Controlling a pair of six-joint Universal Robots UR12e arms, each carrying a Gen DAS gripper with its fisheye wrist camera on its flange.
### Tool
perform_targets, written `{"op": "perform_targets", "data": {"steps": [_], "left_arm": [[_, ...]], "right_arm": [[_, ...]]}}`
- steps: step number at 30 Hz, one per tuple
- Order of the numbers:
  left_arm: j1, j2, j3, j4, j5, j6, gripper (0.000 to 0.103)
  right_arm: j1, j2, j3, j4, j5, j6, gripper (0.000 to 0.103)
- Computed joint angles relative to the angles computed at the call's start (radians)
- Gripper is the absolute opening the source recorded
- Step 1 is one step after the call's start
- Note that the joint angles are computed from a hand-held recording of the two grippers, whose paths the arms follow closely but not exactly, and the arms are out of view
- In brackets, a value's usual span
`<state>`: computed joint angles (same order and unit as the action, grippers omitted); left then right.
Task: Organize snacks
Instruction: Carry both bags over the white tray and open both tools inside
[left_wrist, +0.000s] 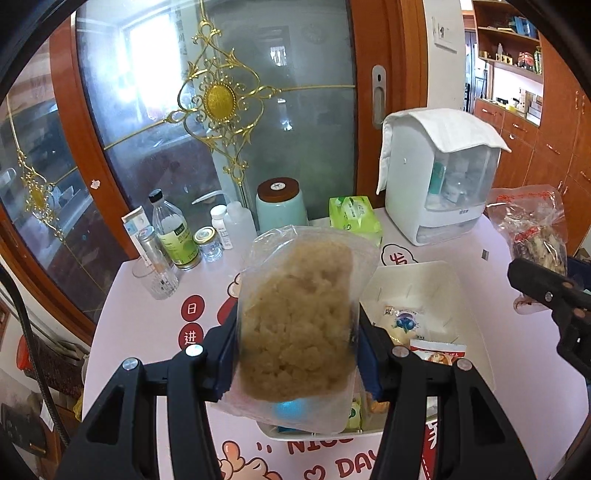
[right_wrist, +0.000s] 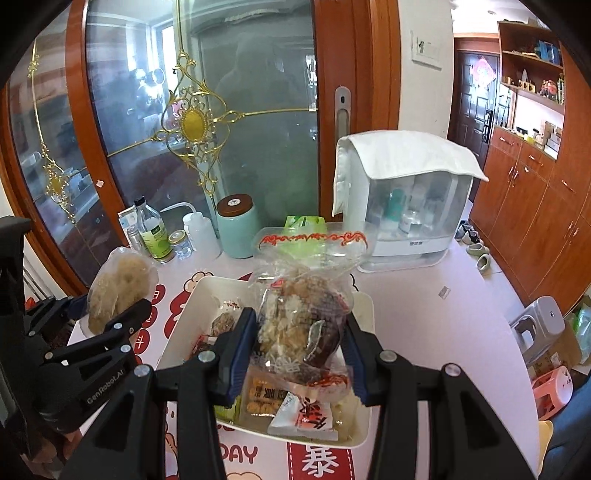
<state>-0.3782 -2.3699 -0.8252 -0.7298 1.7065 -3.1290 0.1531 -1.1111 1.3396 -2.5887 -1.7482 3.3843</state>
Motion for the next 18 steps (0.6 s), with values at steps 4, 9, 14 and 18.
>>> {"op": "perform_targets", "data": {"steps": [4,9,14,18], "left_arm": [[-0.003,-0.018,0.023,-0.022,0.008,0.001,0.053],[-0.005,-0.046,0.064,-0.064,0.014,-0.007,0.053],[-0.004,-0.080,0.115,-0.115,0.028,-0.026,0.053],[-0.003,-0.111,0.158,-0.169,0.045,-0.047,0.056]], "right_arm": [[-0.002,0.019,-0.018,0.022,0.001,0.005,0.046],[-0.006,0.041,-0.042,0.048,0.003,0.012,0.046],[-0.009,0.067,-0.067,0.073,0.018,0.020,0.046],[-0.014,0.092,-0.095,0.097,0.046,0.019,0.047]]}}
